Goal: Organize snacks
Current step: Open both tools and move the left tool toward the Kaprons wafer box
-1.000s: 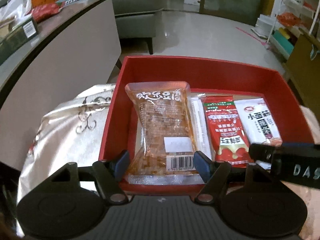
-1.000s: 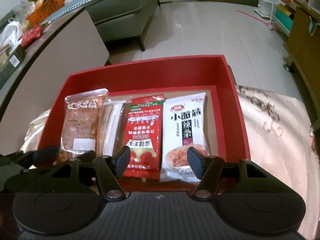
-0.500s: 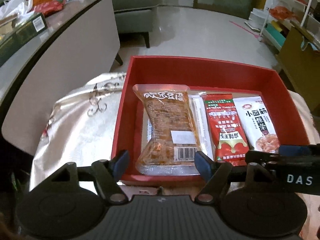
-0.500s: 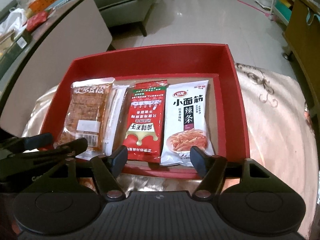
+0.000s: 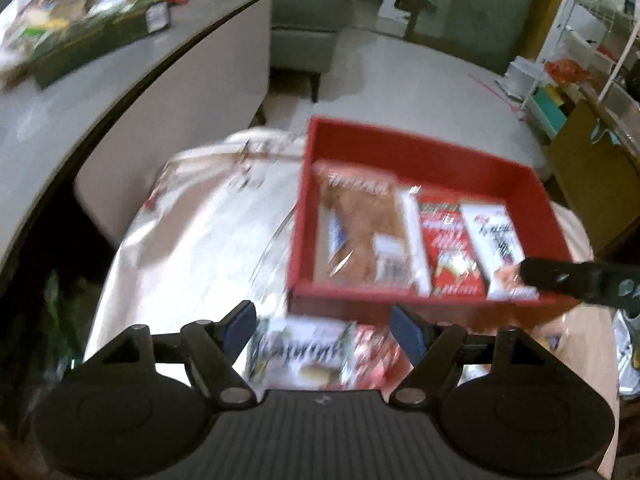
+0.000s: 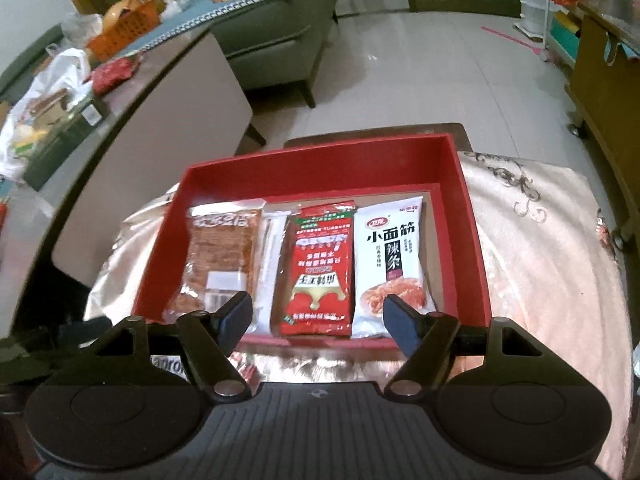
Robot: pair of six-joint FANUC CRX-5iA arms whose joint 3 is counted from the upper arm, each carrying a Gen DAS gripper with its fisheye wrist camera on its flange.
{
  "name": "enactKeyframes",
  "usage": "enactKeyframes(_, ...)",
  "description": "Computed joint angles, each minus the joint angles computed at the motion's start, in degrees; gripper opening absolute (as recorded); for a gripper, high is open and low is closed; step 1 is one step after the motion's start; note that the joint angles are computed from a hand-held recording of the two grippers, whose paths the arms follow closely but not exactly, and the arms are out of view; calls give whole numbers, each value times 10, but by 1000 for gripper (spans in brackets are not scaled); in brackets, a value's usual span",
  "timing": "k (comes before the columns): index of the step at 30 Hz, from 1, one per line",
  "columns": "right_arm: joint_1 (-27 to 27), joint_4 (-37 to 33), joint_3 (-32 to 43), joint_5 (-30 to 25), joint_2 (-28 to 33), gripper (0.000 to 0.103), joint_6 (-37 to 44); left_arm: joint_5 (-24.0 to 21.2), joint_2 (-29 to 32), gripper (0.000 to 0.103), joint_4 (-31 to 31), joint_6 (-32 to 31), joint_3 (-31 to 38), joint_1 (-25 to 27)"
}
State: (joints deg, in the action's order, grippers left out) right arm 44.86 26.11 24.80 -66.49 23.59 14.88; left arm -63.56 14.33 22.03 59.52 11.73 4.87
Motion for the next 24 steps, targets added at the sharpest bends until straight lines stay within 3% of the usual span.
enactKeyframes(6,20,5,-30,-3,-23,79,-13,-32,15,68,-37,44,3,4)
enactKeyframes(13,32,7,-54,-2,-41,79,-25,-37,37,74,-29,73,10,-6)
enactKeyframes(19,26,-12,-57,-5,-41,82,-18,-10,39,77,-107,92,18,-39)
enactKeyframes(22,25,-27,-45,-12,-31,82,4,-1,31,74,-140,81,13,-51)
enactKeyframes(24,24,-45,-29,-23,-20,83,30,12,21,61,-154,74,3,-53)
